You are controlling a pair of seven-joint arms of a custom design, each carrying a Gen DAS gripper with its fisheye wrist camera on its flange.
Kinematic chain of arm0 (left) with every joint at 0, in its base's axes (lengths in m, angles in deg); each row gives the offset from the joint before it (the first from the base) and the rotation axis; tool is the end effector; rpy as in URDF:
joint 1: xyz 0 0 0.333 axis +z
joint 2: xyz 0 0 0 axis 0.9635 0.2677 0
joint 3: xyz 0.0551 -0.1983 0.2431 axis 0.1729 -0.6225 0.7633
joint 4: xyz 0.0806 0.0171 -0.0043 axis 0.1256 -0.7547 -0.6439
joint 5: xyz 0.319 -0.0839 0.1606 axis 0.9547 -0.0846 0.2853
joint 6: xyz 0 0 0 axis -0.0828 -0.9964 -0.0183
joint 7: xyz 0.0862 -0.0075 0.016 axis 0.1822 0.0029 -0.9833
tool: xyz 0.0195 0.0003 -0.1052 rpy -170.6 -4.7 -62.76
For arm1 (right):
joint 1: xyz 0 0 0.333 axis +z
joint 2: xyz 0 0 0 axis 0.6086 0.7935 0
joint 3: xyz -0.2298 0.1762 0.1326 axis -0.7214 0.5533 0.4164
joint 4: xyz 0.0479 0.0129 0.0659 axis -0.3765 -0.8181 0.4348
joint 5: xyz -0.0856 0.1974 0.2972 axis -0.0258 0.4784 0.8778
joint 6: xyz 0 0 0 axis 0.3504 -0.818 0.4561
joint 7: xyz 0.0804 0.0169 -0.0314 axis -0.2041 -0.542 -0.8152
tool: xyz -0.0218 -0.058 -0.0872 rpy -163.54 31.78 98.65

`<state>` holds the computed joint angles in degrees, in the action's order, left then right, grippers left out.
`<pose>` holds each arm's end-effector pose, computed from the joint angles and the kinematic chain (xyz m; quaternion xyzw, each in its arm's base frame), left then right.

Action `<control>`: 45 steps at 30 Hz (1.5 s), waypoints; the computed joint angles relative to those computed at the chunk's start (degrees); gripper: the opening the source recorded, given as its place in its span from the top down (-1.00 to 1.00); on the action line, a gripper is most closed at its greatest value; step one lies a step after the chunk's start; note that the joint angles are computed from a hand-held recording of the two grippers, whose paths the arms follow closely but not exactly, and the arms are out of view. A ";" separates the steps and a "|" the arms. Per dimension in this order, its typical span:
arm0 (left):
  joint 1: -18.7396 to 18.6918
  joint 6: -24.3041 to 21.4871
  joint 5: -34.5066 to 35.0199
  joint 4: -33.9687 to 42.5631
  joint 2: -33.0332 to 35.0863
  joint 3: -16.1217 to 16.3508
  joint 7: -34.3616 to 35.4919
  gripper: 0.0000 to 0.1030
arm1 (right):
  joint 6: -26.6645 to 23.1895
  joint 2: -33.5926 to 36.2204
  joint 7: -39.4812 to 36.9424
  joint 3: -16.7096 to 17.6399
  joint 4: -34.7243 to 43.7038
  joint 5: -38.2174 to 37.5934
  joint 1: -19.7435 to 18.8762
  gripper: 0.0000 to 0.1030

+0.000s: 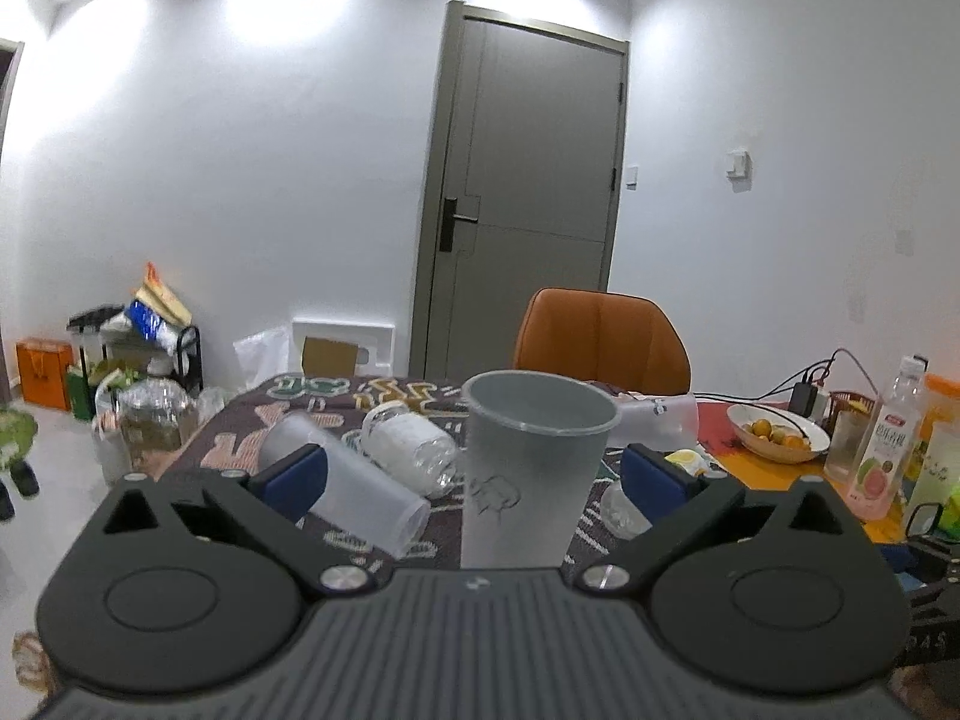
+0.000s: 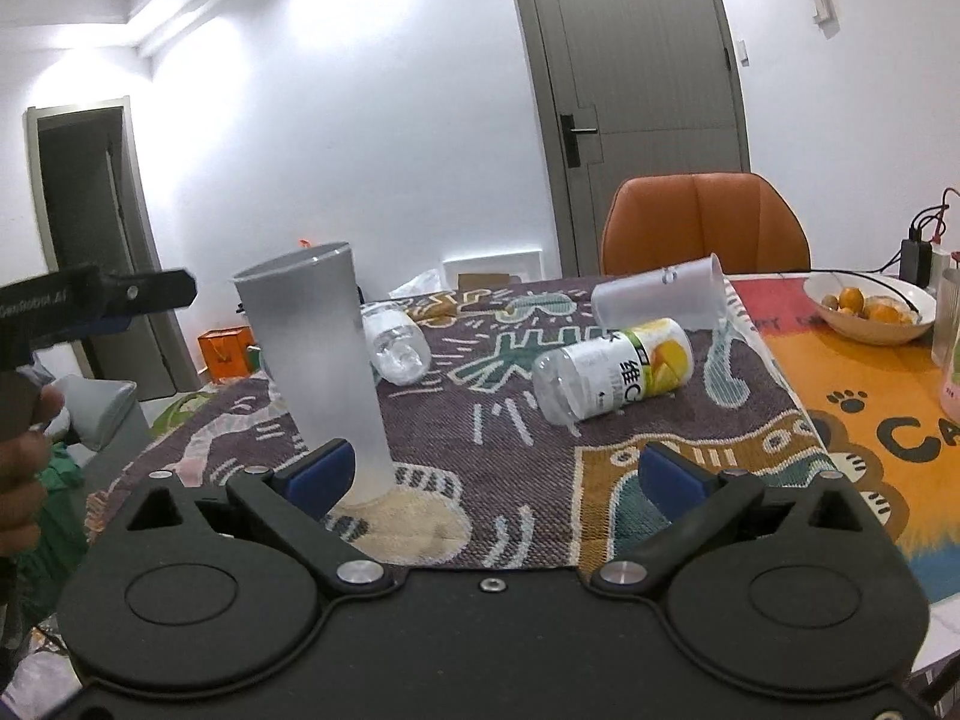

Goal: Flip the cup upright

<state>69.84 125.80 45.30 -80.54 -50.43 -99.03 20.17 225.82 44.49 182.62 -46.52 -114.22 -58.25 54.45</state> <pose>0.4359 -0.1608 0.5237 -0.4956 0.6214 -0.5155 0.3200 0.3748 0.0219 0.4621 -0.5782 0.5924 -0.3041 0.4715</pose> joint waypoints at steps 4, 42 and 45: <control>0.08 0.25 2.73 -2.02 -2.01 1.85 -2.80 -1.00 | -0.87 -1.37 0.10 -0.07 -0.30 0.01 0.69 -1.00; -9.76 -13.57 25.12 -11.34 -13.80 20.82 -16.32 -1.00 | -15.12 -13.72 -18.30 3.53 -3.27 23.52 11.26 -1.00; -10.72 -14.18 24.80 -11.34 -13.86 21.58 -15.76 -1.00 | -15.34 -13.67 -19.24 4.10 -3.21 24.66 11.10 -1.00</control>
